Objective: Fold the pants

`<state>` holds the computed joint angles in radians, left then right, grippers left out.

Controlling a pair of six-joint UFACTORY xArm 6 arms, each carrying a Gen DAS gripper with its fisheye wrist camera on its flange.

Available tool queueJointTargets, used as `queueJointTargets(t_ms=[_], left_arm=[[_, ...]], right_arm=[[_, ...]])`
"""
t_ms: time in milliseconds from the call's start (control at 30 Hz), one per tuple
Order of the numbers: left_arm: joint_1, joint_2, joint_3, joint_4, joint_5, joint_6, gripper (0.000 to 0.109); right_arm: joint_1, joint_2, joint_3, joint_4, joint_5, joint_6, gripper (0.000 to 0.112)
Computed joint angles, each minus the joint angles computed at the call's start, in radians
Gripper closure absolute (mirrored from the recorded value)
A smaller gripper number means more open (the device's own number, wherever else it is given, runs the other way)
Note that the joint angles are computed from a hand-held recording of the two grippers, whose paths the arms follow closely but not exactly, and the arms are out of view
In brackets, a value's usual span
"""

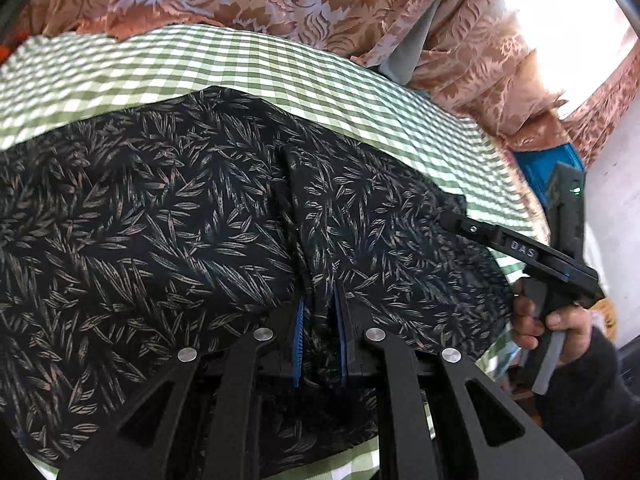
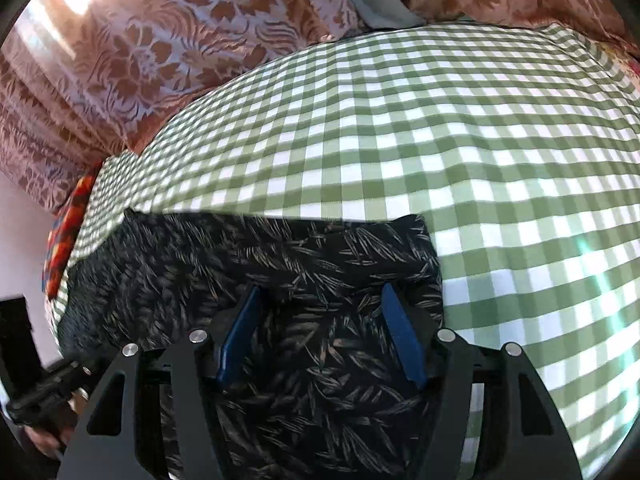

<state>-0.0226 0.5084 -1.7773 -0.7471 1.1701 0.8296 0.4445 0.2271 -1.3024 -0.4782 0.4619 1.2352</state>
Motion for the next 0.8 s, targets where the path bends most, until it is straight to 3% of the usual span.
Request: queueJointTargets(t_ms=[167, 333, 667, 800], left_arm=[[-0.017, -0.021, 0.029, 0.021, -0.054, 0.005, 0.097], [-0.02, -0.045, 0.063, 0.023, -0.08, 0.017, 0.097], [-0.029, -0.086, 0.121, 0.044, -0.144, 0.031, 0.092], [-0.028, -0.109, 0.148, 0.046, -0.172, 0.043, 0.092]], right_arm=[[0.028, 0.017, -0.058, -0.065, 0.098, 0.013, 0.049], [0.039, 0.034, -0.113, -0.148, 0.067, 0.061, 0.049], [0.077, 0.174, -0.253, 0.065, 0.026, -0.183, 0.059], [0.09, 0.224, -0.304, 0.041, 0.078, -0.169, 0.058]])
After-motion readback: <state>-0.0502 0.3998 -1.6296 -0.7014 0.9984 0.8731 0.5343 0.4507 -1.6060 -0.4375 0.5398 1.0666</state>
